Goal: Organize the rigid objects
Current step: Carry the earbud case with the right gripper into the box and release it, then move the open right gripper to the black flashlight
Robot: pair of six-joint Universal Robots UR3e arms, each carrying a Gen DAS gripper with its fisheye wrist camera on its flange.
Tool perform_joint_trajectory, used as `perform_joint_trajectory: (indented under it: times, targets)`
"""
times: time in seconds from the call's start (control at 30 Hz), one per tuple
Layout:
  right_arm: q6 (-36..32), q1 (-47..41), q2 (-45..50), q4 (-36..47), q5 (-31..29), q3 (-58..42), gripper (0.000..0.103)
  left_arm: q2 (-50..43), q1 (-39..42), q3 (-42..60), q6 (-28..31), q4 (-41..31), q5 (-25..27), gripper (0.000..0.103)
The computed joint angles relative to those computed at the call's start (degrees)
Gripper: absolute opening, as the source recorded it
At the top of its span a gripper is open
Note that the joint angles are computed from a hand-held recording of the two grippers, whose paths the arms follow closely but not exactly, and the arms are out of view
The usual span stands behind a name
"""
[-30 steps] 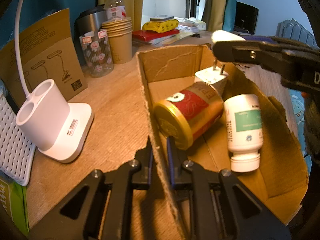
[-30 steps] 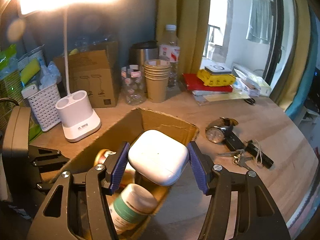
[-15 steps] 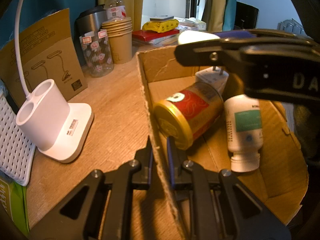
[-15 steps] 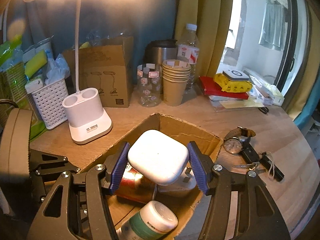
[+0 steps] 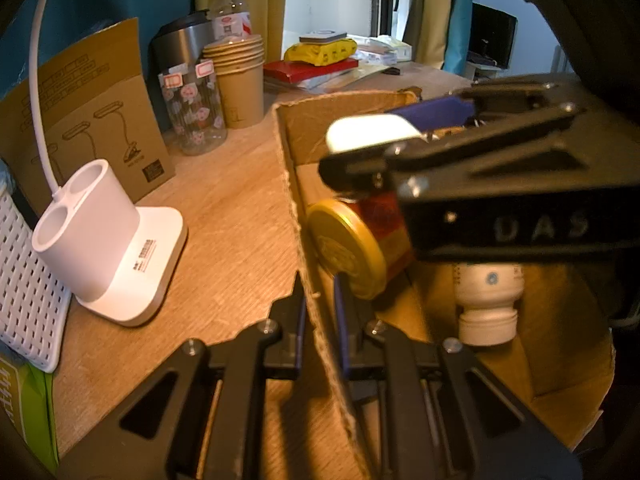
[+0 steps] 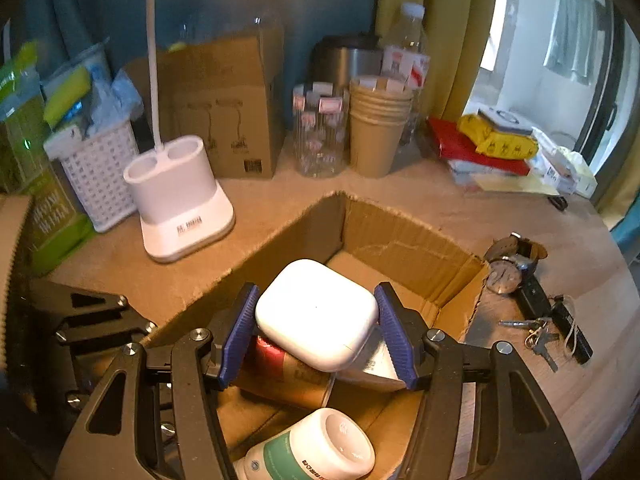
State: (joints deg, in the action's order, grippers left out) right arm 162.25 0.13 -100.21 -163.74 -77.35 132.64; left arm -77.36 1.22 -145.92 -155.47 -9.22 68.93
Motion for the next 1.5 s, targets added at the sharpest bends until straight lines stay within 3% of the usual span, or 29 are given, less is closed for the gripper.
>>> perform_joint_trajectory:
  times: [0.33,0.53,0.97,1.5]
  targets:
    - [-0.36,-0.34,-0.09,0.54,0.94,-0.03,0.062,0.22,0.34,-0.10,0.29,-0.26,-0.26,0.014]
    - [-0.74,-2.49,-2.87,-2.49,4.15,3.05,0.068,0.15,0.26,0.00,0.22,-0.30,-0.14,0.014]
    - [-0.26,-7.28,-9.03,-2.15,6.00,6.57,0.068,-0.67,-0.10,0.56,-0.03,0.08,0.11,0.014]
    - [-3.96,-24.28,-26.91,10.70,17.23,10.57,0.068,-0.65,-0.12,0.52,-0.04,0.11,0.13,0.014]
